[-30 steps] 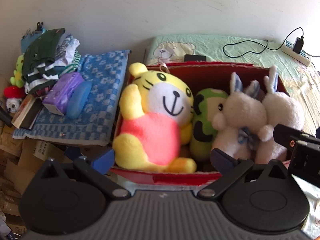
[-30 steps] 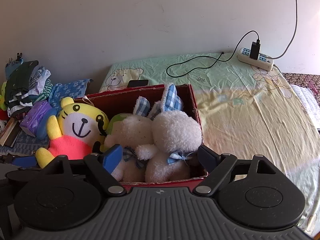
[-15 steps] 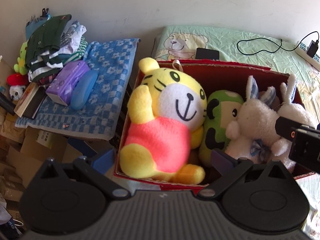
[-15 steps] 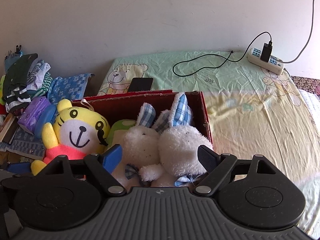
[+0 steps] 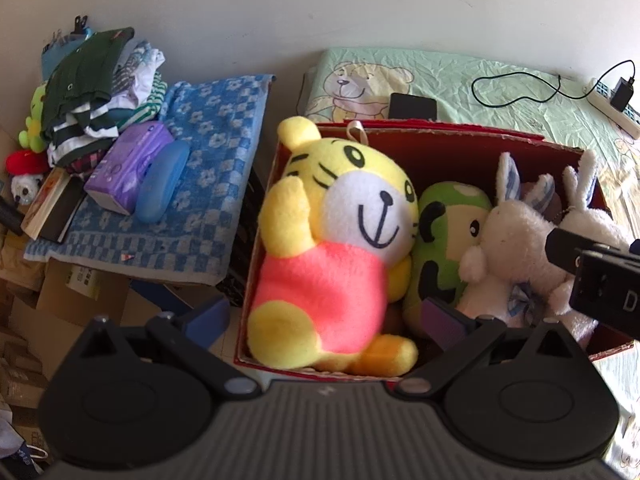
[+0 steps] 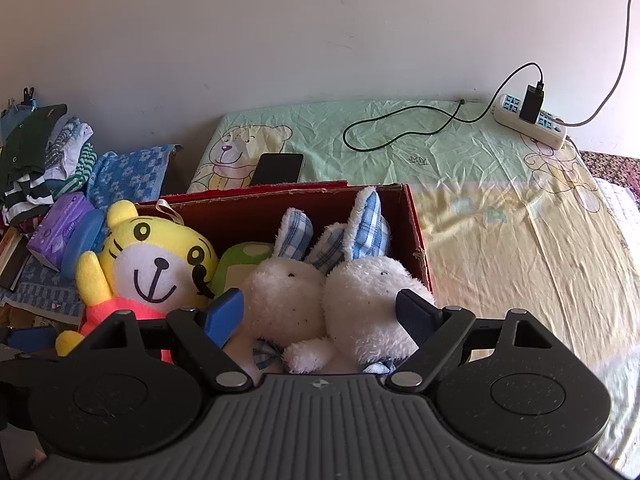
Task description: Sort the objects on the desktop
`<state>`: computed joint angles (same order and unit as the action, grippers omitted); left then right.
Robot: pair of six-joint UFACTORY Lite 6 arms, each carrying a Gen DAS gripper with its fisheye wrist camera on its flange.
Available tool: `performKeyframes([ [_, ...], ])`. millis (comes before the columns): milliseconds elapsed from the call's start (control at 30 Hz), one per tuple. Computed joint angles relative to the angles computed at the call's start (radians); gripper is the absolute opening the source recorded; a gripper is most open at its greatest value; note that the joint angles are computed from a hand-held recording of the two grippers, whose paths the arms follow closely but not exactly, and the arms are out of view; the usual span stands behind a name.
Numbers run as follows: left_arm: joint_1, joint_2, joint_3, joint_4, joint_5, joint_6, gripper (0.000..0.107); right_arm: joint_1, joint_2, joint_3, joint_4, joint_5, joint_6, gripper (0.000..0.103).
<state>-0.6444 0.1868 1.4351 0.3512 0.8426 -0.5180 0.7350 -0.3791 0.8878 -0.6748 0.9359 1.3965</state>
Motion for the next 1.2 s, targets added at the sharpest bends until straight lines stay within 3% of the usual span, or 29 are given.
performKeyframes([
  [367, 0.030, -0.024, -0.039, -0.070, -0.090, 0.051, 0.101, 0.001, 0.001, -0.001, -0.009, -0.006, 0.011, 0.085],
  [467, 0.025, -0.035, -0.065, -0.024, -0.111, 0.003, 0.101, 0.003, 0.010, 0.003, -0.010, -0.007, 0.007, 0.085],
  [867, -0.006, -0.033, -0.090, 0.075, -0.099, -0.071, 0.101, 0.014, 0.003, -0.008, -0.022, -0.001, 0.027, 0.085],
  [1200, 0.008, -0.019, -0.090, 0.035, -0.100, -0.047, 0.101, 0.029, 0.015, -0.008, -0.041, 0.012, 0.038, 0.085],
])
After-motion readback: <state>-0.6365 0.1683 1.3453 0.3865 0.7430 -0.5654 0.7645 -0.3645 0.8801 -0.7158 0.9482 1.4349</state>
